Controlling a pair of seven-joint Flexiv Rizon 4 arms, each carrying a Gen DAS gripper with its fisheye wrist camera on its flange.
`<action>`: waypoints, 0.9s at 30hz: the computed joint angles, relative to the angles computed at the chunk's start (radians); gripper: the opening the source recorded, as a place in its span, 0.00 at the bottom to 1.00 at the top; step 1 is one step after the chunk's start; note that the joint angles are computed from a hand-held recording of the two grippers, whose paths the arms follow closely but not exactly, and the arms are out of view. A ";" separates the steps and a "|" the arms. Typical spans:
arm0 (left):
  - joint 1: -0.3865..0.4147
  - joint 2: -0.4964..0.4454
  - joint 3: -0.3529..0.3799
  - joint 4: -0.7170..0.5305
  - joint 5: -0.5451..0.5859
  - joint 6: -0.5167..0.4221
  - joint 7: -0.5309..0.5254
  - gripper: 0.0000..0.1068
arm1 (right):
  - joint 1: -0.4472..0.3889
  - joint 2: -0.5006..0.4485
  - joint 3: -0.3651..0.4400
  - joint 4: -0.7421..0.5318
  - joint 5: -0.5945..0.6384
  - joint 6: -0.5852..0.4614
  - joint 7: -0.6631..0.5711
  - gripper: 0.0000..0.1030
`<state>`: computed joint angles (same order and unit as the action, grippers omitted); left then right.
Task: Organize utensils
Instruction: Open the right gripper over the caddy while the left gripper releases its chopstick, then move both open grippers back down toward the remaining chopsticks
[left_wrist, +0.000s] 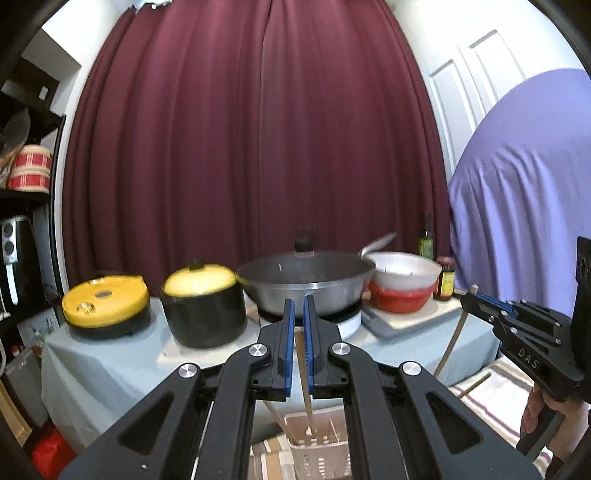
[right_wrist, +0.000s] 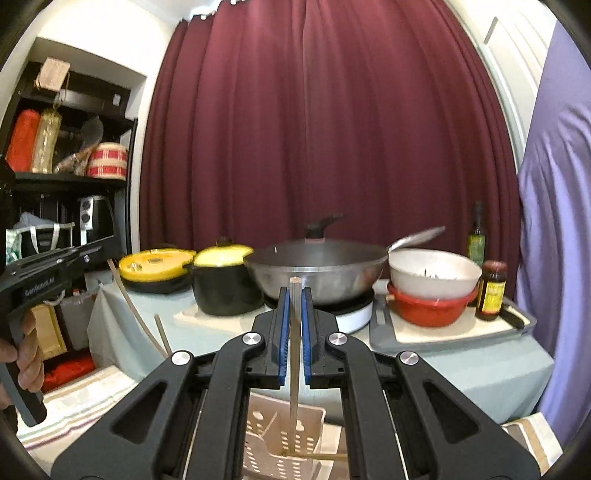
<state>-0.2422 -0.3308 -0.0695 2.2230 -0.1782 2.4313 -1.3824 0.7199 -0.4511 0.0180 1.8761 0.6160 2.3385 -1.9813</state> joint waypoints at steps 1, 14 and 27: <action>0.000 -0.013 -0.001 -0.003 -0.002 -0.003 -0.001 0.05 | 0.007 -0.014 -0.007 -0.010 0.010 -0.009 -0.009 0.06; 0.013 -0.077 -0.006 -0.002 0.021 -0.021 -0.036 0.06 | 0.095 -0.070 -0.100 -0.047 0.095 -0.091 -0.046 0.24; 0.009 -0.002 0.004 0.193 0.054 0.041 -0.121 0.35 | 0.109 0.050 0.011 0.101 0.257 0.045 -0.208 0.35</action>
